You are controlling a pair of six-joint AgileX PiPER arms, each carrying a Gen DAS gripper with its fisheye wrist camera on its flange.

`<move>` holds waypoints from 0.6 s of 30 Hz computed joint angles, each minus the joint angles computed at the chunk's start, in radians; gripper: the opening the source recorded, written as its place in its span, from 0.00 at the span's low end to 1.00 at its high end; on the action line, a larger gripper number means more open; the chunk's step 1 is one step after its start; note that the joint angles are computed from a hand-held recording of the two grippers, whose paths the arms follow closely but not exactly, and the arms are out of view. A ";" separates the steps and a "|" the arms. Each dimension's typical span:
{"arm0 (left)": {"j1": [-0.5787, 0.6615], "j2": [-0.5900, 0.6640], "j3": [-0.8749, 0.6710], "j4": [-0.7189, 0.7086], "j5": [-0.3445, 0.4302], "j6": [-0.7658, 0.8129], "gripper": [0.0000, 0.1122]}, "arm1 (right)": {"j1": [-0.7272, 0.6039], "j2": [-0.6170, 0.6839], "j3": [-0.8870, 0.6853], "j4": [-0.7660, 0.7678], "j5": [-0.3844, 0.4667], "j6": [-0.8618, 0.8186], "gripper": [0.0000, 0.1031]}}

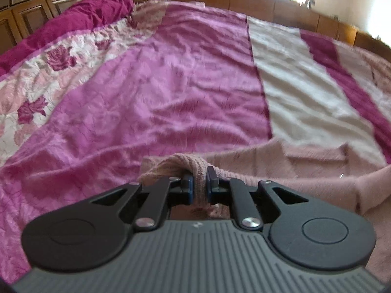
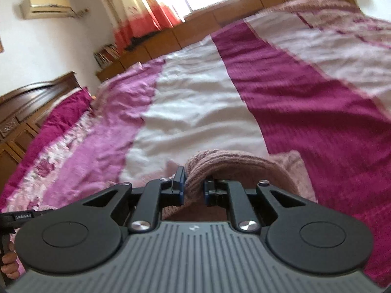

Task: Fold small clothes
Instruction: 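Grasp the folded edge with both grippers and fold it toward the collar, then open both grippers and withdraw from the folded cardigan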

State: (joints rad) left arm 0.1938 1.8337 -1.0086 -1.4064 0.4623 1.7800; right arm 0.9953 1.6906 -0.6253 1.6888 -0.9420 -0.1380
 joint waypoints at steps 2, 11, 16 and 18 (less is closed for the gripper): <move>-0.008 0.025 -0.003 -0.015 -0.020 0.024 0.13 | -0.024 0.026 0.013 -0.030 0.039 0.049 0.16; 0.027 0.070 -0.065 0.109 0.076 -0.074 0.28 | -0.015 0.116 0.011 -0.123 0.041 0.153 0.43; 0.047 0.055 -0.130 0.309 0.121 -0.309 0.32 | -0.021 0.070 -0.021 -0.056 0.053 0.105 0.54; 0.064 0.038 -0.123 0.297 0.132 -0.287 0.35 | -0.006 0.061 -0.032 -0.032 0.028 0.077 0.56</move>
State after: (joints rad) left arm 0.2582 1.8717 -1.1313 -1.1098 0.5941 1.4931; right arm 0.9892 1.7512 -0.6572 1.6569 -0.9145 -0.0606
